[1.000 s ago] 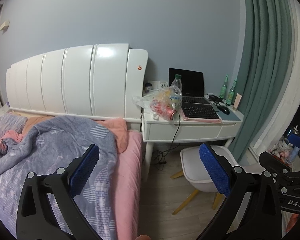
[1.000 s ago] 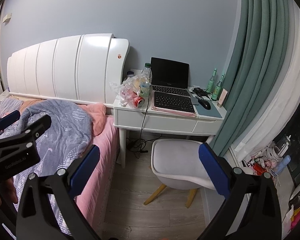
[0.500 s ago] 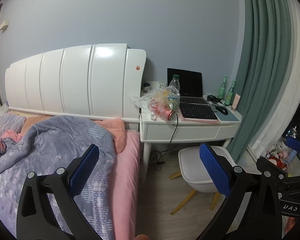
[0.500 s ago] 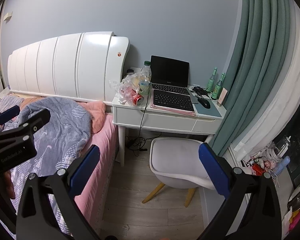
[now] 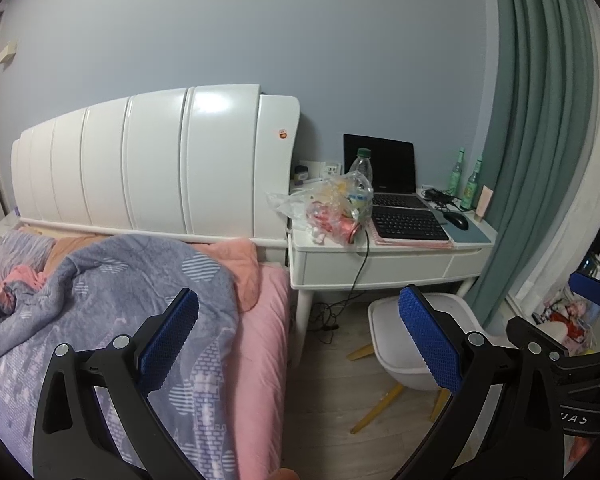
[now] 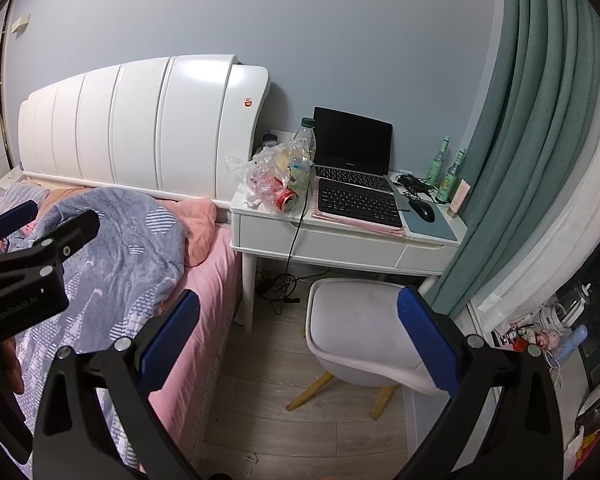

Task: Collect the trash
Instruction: 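Move both tools toward the clear plastic bag on the desk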

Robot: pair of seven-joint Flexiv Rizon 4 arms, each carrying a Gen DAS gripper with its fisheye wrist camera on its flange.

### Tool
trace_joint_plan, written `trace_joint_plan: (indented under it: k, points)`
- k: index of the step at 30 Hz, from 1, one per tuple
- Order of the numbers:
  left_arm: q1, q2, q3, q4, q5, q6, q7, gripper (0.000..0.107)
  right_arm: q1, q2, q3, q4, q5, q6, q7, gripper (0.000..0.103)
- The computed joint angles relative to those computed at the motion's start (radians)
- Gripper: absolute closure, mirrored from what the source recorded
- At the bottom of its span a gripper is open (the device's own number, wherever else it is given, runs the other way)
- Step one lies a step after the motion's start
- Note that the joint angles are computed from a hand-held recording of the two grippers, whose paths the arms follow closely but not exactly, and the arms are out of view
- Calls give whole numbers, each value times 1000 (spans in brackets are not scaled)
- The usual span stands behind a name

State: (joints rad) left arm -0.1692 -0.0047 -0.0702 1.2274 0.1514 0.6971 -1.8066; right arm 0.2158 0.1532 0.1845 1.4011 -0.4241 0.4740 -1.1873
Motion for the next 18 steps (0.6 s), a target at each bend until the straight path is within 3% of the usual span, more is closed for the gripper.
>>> trace_joint_plan:
  k: [10, 18]
  points:
    - [-19, -112, -1, -111, -14, -10, 16, 9, -23, -64, -44, -49, 18, 13, -19, 7]
    - [-48, -328, 8, -357, -62, -49, 60, 9, -54, -201, -110, -158, 108, 75, -91, 7]
